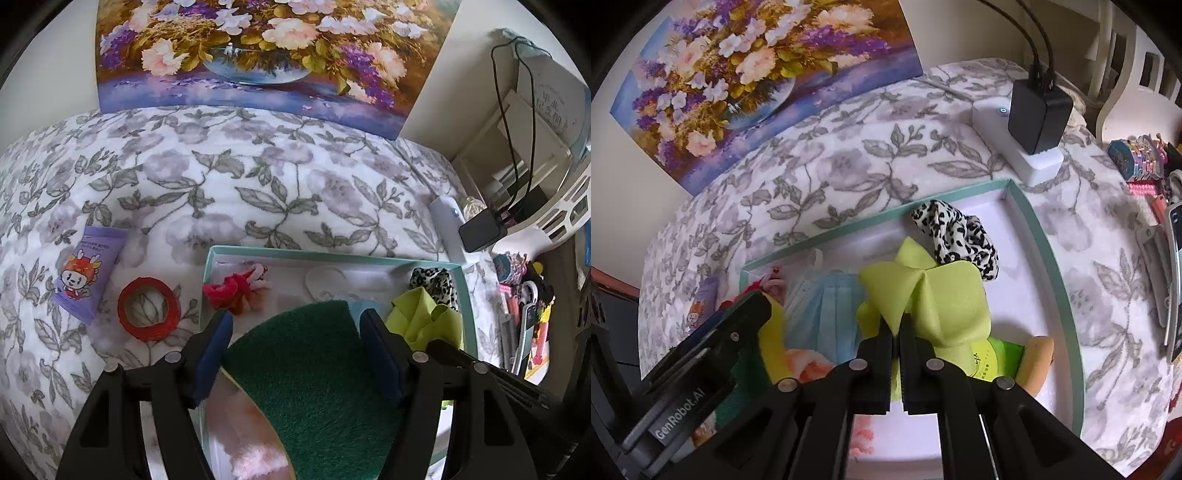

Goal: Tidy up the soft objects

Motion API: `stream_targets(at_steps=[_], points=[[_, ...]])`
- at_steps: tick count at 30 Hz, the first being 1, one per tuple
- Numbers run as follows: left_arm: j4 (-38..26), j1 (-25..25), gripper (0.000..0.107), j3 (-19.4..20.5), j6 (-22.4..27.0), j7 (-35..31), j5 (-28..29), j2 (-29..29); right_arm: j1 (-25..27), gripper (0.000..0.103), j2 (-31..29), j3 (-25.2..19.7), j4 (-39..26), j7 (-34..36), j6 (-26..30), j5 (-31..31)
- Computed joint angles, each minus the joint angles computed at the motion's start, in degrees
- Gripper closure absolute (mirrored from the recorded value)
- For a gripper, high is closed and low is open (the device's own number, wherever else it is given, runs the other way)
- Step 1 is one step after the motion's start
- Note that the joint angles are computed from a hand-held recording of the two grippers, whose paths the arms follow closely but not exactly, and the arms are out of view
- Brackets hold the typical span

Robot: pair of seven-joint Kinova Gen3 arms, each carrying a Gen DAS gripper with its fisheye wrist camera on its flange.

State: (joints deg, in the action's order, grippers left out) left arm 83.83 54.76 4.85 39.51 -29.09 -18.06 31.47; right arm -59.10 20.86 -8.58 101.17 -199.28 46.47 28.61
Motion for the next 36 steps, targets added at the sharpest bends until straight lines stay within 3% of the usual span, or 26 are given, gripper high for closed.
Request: stream_targets(at_steps=[4,5,9,13,17,24,29,31,33,36], points=[[0.57,-1.12,0.026,0.61,0.00,-0.35,1.18,-0.98,-0.68,0.097,-0.59,-0.11,-0.77,-0.26,1.78,0.80],[0.59,-1.20,0.025,0.58,0.37,-0.29,1.27,-1.24,-0.89,0.094,-0.61,-0.16,-1.17,-0.40,2.61,1.03],[0.91,-0.41,0.021,-0.39,1.19,1.36,-0.39,-2.26,-1.70,0.061,-0.80,-0.40,-2.16,-1.32,5.08,2.64],[2.06,-0.88,0.017,-0.51,0.74,2.85,-1.48,-2.99,-1.67,0.060,-0.64,-1.01,-3.22,-0.94,6.67,3.18],[3.55,-3.34,0.017,0.41,-0.29,2.85,0.32,-2.42,-1.42,0.045,-0.14,-1.29,-3.90,-0.01,6.95,2.96],[8.58,-8.81,0.017,2.37,-6.29,0.57,8.21,-2.09,-1.61,0.045,0.62,-1.08,-5.15,1.63,7.72,2.79],[10.26,-6.20,0.018,-0.56,-7.98,3.26,6.85,-3.94,-1.67,0.045,0.92,-0.89,-5.53,2.47,7.90,2.53],[10.02,-5.47,0.020,-1.02,-7.16,4.30,5.88,-4.13,-1.69,0.045,0.96,-0.81,-5.61,2.70,7.87,2.51],[10.49,-6.18,0.042,-0.38,-7.74,4.33,6.02,-4.29,-1.79,0.045,0.93,-0.74,-5.60,2.76,7.87,2.57],[9.55,-7.82,0.064,1.48,-5.33,2.21,7.30,-3.70,-1.84,0.045,0.92,-0.68,-5.54,2.73,7.77,2.61]])
